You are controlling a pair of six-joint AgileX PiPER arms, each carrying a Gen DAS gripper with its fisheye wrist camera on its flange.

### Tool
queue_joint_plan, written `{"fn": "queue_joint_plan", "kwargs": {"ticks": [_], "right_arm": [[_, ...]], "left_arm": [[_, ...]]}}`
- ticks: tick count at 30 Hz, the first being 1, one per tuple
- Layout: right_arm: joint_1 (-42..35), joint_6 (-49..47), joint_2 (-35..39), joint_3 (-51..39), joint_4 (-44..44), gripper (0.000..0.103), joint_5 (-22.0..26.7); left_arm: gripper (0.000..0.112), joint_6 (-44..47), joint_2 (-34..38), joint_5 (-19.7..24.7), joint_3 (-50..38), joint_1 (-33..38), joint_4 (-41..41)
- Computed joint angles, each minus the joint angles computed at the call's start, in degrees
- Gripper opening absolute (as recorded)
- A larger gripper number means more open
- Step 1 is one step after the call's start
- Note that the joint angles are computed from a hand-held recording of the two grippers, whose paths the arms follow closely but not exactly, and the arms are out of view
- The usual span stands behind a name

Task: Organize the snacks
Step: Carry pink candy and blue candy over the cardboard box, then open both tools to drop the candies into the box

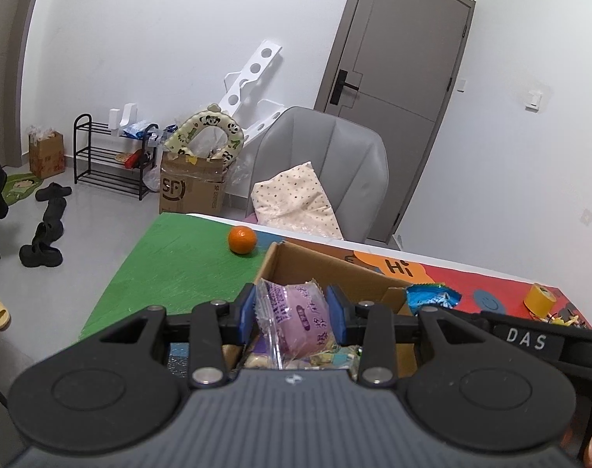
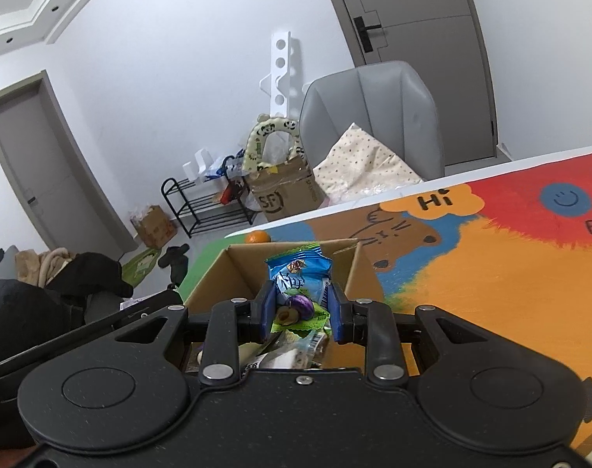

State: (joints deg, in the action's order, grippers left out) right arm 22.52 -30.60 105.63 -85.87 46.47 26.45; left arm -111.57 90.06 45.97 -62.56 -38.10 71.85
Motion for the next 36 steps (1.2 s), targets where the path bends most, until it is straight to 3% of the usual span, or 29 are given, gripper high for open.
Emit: {"fn": "queue_joint_plan", "kwargs": {"ticks": [3,9,15,19,24,36], "right_arm": [[0.8,2.4,1.1,-1.3,-2.9,0.028,0.1],[0.6,5.5,1.7,-2.5,-5.7,0.05,0.4],[-1.2,5.4,0.7,-1.1,-5.3,0.059,0.0],[-3.0,3.1,-0.1,0.2,-3.1,0.06,0.4],[-5.0,0.9,-1.4,1.8,-0.8,0.061,0.5],[-6.2,-2.7,-3.7,5.1,2.5,0.068,0.7]], "left_arm": [[0.038,-0.4,0.0,-1.6,0.5,1.0,0.0],[0.038,-0.4,0.8,-4.0,0.2,2.3,-0.3],[0.038,0.2,2.5,-5.7,-1.9,2.1,-0.4],[0.038,2.0,4.4,-6.0,-4.7,0.8,-1.4],[0.044,1.9,4.7,-6.7,-5.5,0.4,-1.9],[0.074,2.1,2.8,-1.1,-3.8,-1.5,-4.0]]}}
